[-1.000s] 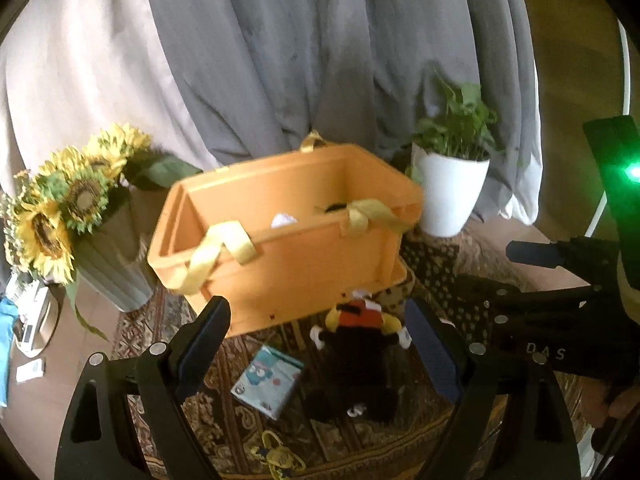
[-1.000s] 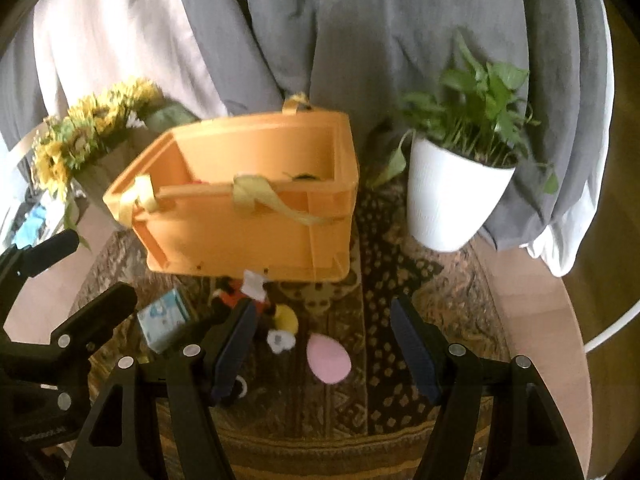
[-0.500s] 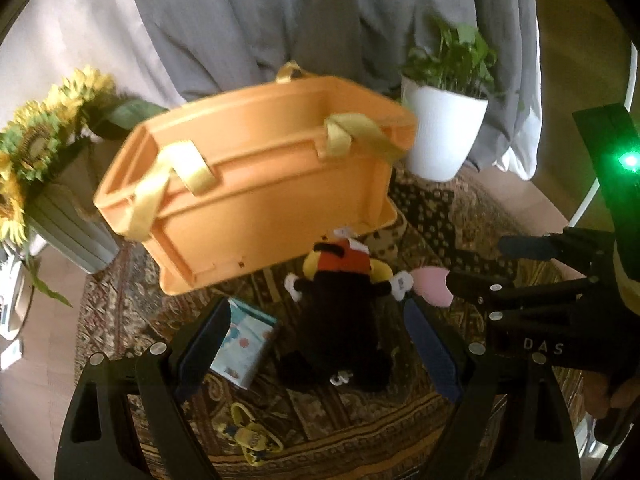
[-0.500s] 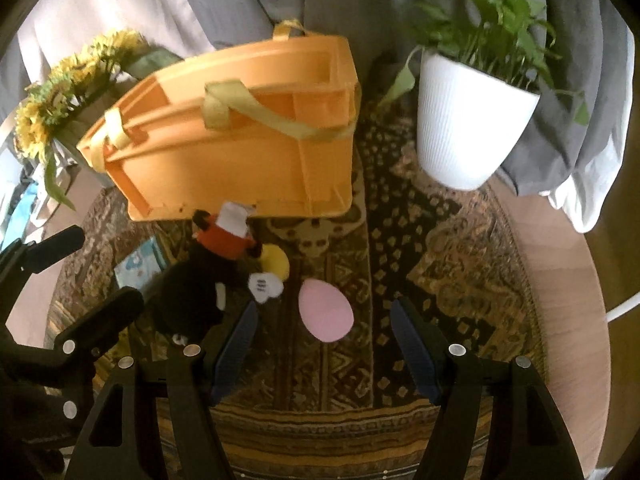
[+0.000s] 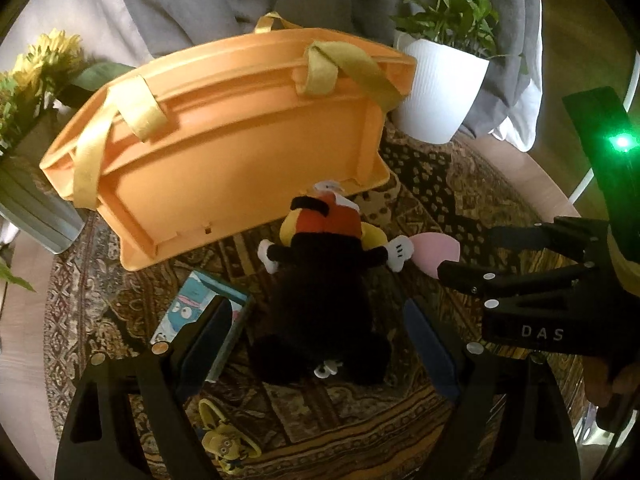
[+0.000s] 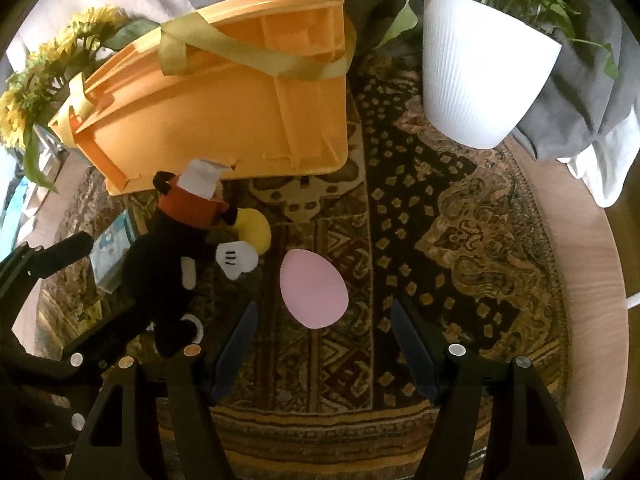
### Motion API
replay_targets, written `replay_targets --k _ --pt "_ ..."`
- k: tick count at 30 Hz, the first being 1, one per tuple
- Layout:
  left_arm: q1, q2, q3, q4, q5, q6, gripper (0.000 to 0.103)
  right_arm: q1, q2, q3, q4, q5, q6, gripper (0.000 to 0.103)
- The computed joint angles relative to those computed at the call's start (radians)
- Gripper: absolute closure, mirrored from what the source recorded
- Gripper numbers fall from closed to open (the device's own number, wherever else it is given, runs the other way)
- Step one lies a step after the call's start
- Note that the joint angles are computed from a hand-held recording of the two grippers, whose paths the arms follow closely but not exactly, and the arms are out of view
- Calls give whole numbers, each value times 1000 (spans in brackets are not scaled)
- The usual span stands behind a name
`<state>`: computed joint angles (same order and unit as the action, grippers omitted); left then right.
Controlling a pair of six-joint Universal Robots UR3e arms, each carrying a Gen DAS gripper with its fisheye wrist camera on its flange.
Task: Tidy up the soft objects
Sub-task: 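Move both tools back down toward the black plush toy and pink egg, then grasp the black plush toy with the left tool while the right tool grasps the pink egg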
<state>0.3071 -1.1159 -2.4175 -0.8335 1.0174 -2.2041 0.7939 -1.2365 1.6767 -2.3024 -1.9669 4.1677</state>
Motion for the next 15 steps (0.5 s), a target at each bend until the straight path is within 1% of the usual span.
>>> replay_targets --k 5,10,15 --pt "-16 -50 -12 39 -6 3 16 -17 7 28 -40 22 -26 33" --pt "-58 -133 -8 122 24 -39 18 -40 15 49 -69 39 -51 33" --pt "-81 -209 10 155 40 -66 20 -66 25 68 -110 61 -88 33"
